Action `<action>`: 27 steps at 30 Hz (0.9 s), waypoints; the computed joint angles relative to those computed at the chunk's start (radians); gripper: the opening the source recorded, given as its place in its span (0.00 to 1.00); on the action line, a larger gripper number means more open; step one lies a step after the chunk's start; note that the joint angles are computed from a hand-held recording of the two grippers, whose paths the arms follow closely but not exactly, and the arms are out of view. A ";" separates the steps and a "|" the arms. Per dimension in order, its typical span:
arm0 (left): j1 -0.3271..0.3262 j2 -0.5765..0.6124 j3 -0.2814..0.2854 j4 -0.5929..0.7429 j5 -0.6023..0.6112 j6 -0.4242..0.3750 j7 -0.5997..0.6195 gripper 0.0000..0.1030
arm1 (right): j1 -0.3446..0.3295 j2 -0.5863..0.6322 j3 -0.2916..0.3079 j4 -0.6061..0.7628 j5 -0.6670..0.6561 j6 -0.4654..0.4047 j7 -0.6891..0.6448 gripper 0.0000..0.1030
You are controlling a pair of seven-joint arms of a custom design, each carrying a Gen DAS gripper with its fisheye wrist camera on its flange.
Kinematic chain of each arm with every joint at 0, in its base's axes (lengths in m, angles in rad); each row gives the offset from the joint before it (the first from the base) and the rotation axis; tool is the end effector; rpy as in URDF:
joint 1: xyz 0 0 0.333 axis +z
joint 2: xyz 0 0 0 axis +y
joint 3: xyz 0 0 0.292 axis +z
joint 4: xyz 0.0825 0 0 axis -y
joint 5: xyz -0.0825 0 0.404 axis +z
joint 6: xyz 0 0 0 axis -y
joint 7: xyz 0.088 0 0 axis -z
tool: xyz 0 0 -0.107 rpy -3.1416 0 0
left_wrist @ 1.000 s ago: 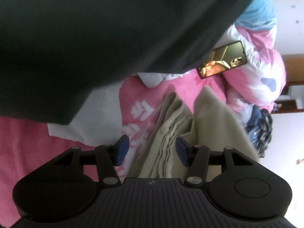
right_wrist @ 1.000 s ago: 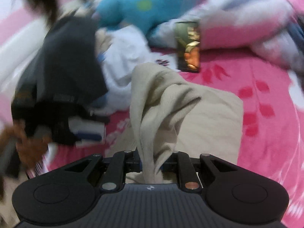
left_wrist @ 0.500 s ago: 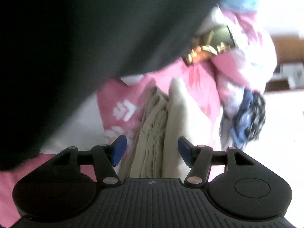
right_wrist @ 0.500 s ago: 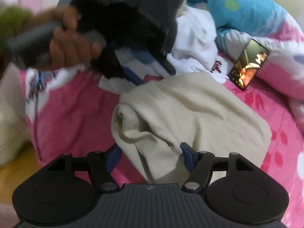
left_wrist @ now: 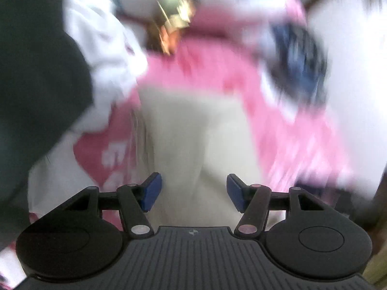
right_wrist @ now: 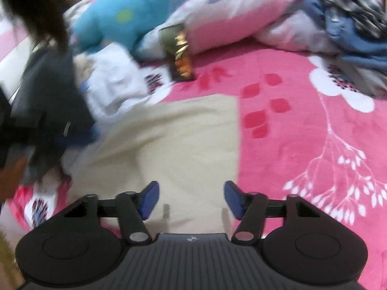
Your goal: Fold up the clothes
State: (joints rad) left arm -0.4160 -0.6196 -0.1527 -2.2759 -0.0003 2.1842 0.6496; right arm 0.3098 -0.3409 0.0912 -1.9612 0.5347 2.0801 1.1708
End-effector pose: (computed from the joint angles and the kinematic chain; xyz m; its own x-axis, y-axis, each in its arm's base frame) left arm 0.3632 -0.2472 0.6147 0.2636 -0.9018 0.3425 -0.8440 -0.3875 -0.3707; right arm 0.4614 0.2311 0.6468 0.6454 -0.7043 -0.2956 -0.7211 -0.4343 -0.5397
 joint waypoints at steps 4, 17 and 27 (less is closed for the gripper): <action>-0.034 0.053 -0.025 0.012 0.022 -0.141 0.119 0.61 | 0.021 0.050 -0.001 -0.037 0.017 -0.004 -0.110 0.42; -0.032 0.001 -0.037 -0.033 -0.011 -0.126 0.057 0.69 | 0.022 0.285 0.003 0.224 0.075 0.051 -0.155 0.37; -0.035 -0.074 -0.037 -0.117 0.012 -0.046 -0.068 0.71 | 0.094 0.493 0.036 0.367 -0.121 0.160 -0.201 0.28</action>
State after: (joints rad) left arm -0.4515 -0.6936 -0.1898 -2.3927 0.0114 2.1386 0.5816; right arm 0.4040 0.1518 0.1271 -1.5947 0.4140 2.2400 0.9696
